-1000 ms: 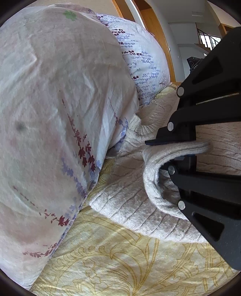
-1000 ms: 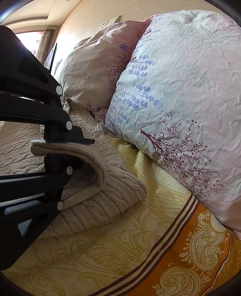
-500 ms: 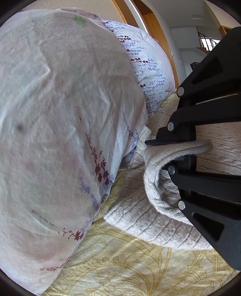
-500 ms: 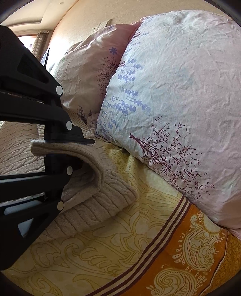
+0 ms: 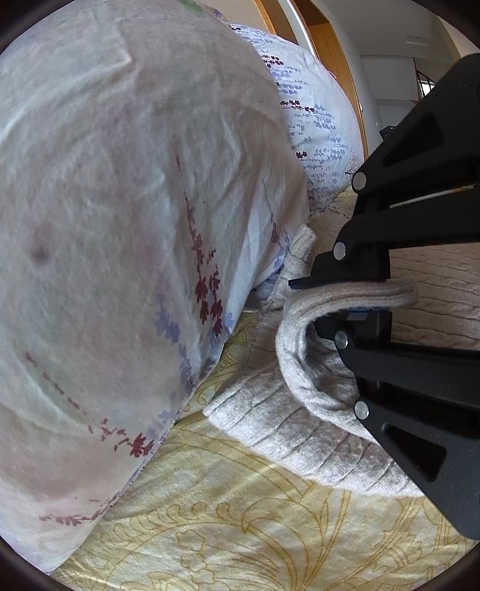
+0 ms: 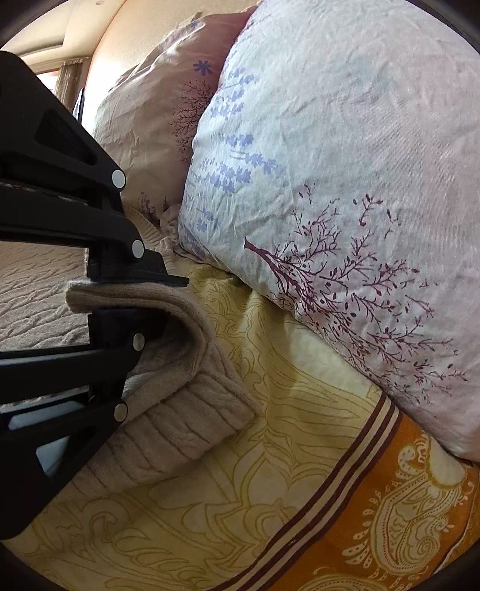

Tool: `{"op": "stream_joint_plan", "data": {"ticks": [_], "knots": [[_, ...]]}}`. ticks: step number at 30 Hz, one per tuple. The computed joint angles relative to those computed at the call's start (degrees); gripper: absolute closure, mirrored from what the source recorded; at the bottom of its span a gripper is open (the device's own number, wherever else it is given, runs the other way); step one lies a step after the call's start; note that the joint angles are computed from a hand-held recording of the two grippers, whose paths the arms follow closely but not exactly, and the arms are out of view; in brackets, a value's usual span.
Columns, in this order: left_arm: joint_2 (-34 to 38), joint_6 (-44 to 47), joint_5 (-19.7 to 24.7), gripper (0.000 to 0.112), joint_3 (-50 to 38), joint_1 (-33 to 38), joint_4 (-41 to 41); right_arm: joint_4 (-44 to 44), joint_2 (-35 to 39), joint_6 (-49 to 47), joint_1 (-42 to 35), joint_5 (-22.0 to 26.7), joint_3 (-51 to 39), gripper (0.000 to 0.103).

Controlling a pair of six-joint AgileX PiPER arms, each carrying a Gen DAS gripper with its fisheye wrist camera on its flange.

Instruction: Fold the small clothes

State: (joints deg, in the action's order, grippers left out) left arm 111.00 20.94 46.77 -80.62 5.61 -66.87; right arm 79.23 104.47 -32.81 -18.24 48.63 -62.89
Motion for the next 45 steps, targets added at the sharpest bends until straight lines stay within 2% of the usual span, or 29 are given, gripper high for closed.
{"op": "stream_joint_plan", "data": {"ticks": [1, 2, 3, 4, 5, 6, 7, 10, 11, 13, 15, 19, 23, 25, 27, 28, 29, 35, 37, 39, 40, 45], "knots": [[0.28, -0.17, 0.51, 0.101, -0.20, 0.22, -0.09, 1.22, 0.05, -0.10, -0.49, 0.61, 0.22, 0.083], [0.32, -0.22, 1.01, 0.094, -0.38, 0.33, -0.29, 2.62, -0.34, -0.67, -1.00, 0.83, 0.67, 0.071], [0.18, -0.08, 1.37, 0.088, -0.49, 0.36, -0.61, 3.18, -1.24, -0.96, -1.32, 0.38, 1.16, 0.053], [-0.34, 0.38, 1.52, 0.074, -0.33, 0.33, -1.10, 4.10, -2.66, -1.79, -1.70, -0.39, 2.00, 0.045], [-1.07, 0.48, 1.50, 0.058, -0.38, 0.29, -1.09, 4.03, -4.17, -2.05, -2.16, -1.30, 2.76, 0.032], [-2.12, -0.64, 0.94, 0.047, -0.73, -0.06, 0.52, 3.04, -5.88, -1.66, -2.48, -2.64, 3.43, 0.027], [-3.51, -2.01, 0.12, 0.032, -0.78, -0.32, 3.00, 2.28, -7.62, -2.11, -3.17, -3.41, 4.20, 0.027], [-8.39, -0.08, 0.54, 0.032, 1.41, 1.02, 6.47, -0.90, -12.78, -5.00, -5.81, -4.67, 7.41, 0.029], [-10.39, 0.30, 0.17, 0.032, 2.80, 1.19, 8.32, -2.89, -14.39, -5.51, -6.33, -5.21, 8.36, 0.033], [-14.31, 0.37, -0.53, 0.032, 5.36, 1.01, 14.04, -8.95, -17.84, -6.12, -7.27, -5.94, 10.59, 0.040], [-17.68, 0.61, -1.20, 0.037, 8.25, 0.23, 19.58, -14.54, -20.55, -6.45, -7.36, -5.96, 12.84, 0.048], [-22.57, 0.77, -1.31, 0.048, 13.99, -2.18, 27.26, -21.70, -25.24, -7.03, -5.27, -7.49, 18.68, 0.055], [-24.25, 3.36, -1.59, 0.053, 19.69, -1.27, 25.21, -22.72, -26.68, -7.99, -4.95, -7.91, 21.84, 0.057], [-24.52, 2.92, -2.63, 0.057, 21.24, -1.79, 25.13, -23.23, -26.99, -7.42, -3.89, -8.92, 22.01, 0.065], [-24.83, 3.50, -3.30, 0.061, 22.08, -2.00, 25.17, -25.49, -28.38, -5.98, -3.87, -8.38, 21.60, 0.079], [-24.89, 3.55, -3.66, 0.065, 22.21, -2.40, 25.38, -25.77, -28.61, -6.09, -4.14, -8.09, 21.59, 0.081], [-24.83, 3.64, -3.67, 0.068, 22.20, -2.56, 25.43, -26.12, -28.80, -5.31, -3.96, -7.95, 21.22, 0.082], [-24.58, 1.79, -4.55, 0.068, 22.13, -4.15, 26.79, -29.64, -27.19, 0.85, -0.06, -11.37, 19.62, 0.079], [-24.69, 1.65, -4.88, 0.069, 22.20, -4.62, 27.69, -30.59, -28.14, 0.14, 0.53, -11.19, 19.39, 0.086], [-24.52, 1.48, -4.85, 0.088, 22.00, -4.85, 28.45, -31.52, -29.58, 0.30, 0.68, -10.04, 19.27, 0.091], [-24.16, 1.55, -4.07, 0.102, 21.77, -4.32, 28.48, -31.89, -30.45, 0.63, 0.49, -9.59, 19.40, 0.091], [-24.57, 3.27, -1.17, 0.104, 21.59, -0.74, 26.39, -30.19, -35.07, -0.43, -4.28, -5.60, 21.37, 0.093]]}}
